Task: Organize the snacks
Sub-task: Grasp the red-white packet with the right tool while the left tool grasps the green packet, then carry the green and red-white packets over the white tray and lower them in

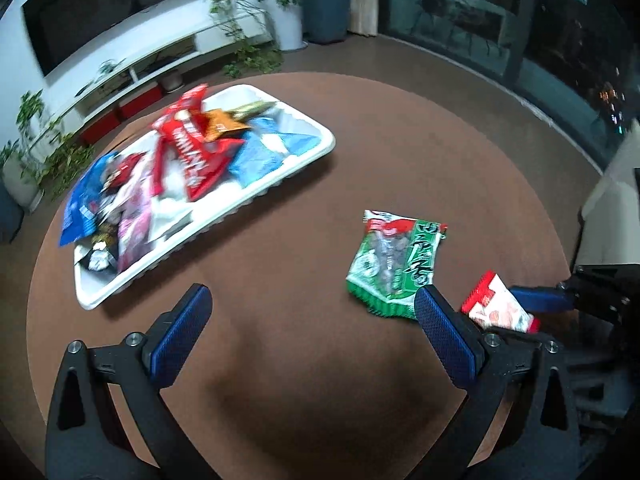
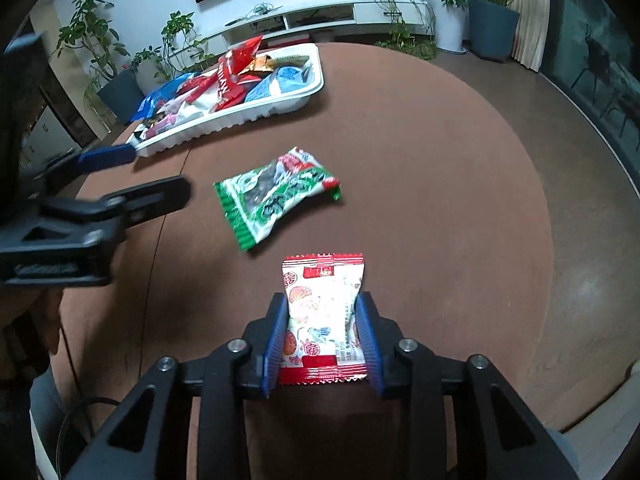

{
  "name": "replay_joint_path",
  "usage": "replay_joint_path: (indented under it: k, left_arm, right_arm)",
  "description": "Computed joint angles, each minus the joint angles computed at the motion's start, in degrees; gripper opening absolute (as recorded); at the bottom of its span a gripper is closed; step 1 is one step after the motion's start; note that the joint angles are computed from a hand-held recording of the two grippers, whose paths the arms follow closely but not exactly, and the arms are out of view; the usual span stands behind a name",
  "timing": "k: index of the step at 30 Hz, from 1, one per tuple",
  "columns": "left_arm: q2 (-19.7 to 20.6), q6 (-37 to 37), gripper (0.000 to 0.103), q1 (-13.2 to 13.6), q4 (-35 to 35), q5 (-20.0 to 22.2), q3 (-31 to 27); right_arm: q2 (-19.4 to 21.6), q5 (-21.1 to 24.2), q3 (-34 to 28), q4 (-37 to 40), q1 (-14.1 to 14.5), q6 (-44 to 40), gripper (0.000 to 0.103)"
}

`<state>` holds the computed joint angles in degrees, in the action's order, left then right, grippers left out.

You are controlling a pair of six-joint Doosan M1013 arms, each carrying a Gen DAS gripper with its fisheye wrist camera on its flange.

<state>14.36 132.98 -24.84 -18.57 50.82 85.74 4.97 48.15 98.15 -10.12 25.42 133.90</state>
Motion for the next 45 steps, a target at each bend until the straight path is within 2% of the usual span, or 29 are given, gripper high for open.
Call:
replay_joint_path:
  k: [10, 20, 28, 33, 43, 45]
  left_arm:
    - [2.1, -1.4, 0.103, -5.7, 10.3, -0.3, -1.5]
    - [4.3, -3.3, 0.102, -7.0, 13.1, 1.0, -3.0]
    - [5.0, -2.9, 0.101, -6.7, 11.2, 1.9, -3.5]
    - [5.0, -1.8, 0.085, -6.0, 8.5, 3.7, -3.7]
    - [5.7, 0.7, 0.063, -5.6, 5.4, 6.4, -4.9]
    - [5.4, 1.6, 0.05, -5.6, 4.4, 7.0, -4.4]
  right_arm:
    - [-1.4, -1.3, 1.5, 2.7, 0.1, -0.6, 0.038]
    - [-1.9, -2.6, 2.2, 3.7, -0.3, -1.3, 0.038]
    - [-2.1, -2.6, 2.4, 3.7, -0.3, -1.3, 0.038]
    - [-2.1, -2.6, 2.3, 3.6, -0.2, -1.2, 0.038]
    - [-2.1, -2.6, 2.4, 3.6, -0.2, -1.1, 0.038]
    - [-2.1, -2.7, 2.4, 3.6, -0.2, -1.1, 0.038]
